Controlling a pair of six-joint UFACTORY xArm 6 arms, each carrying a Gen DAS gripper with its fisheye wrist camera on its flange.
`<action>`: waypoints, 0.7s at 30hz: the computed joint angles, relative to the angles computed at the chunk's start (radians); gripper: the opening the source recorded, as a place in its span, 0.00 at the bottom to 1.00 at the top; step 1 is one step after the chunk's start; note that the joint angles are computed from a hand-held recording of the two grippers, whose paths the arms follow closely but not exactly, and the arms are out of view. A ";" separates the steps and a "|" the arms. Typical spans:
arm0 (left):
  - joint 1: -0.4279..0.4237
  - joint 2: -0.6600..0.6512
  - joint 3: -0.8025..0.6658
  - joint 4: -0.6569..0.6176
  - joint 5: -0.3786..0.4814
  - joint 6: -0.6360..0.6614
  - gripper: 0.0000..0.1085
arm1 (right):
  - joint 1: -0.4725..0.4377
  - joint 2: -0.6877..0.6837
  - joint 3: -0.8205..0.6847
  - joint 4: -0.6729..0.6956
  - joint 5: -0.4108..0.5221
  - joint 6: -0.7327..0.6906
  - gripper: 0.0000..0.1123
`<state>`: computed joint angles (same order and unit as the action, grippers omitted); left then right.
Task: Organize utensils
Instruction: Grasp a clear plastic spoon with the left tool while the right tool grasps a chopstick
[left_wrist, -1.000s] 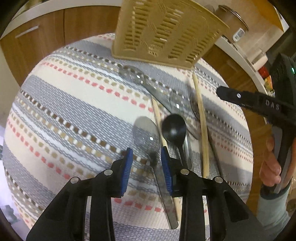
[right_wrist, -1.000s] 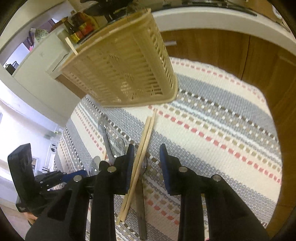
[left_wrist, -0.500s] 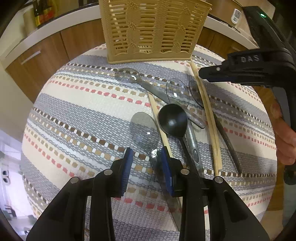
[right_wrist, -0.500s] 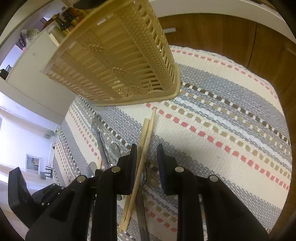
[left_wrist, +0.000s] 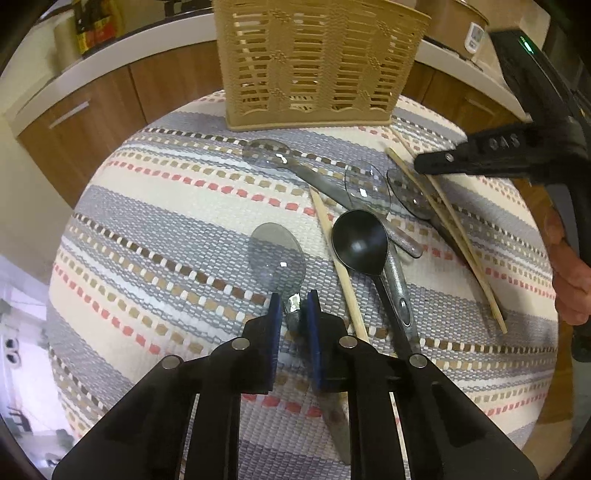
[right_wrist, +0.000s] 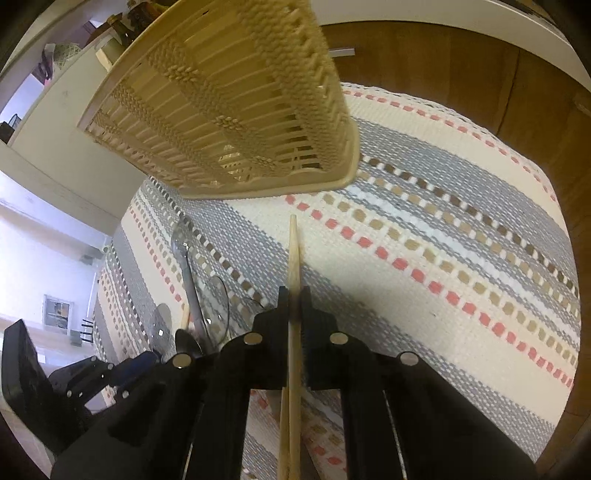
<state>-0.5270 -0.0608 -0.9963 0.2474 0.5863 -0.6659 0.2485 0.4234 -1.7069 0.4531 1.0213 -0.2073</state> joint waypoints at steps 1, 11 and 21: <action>0.004 -0.009 0.011 -0.012 -0.013 0.002 0.09 | -0.005 -0.005 0.004 0.001 0.007 -0.009 0.04; 0.070 -0.077 0.094 -0.247 -0.071 0.154 0.02 | -0.056 -0.060 0.050 -0.082 0.034 -0.048 0.04; 0.095 -0.021 -0.011 -0.373 0.068 0.309 0.30 | -0.043 -0.070 0.064 -0.134 0.063 -0.085 0.04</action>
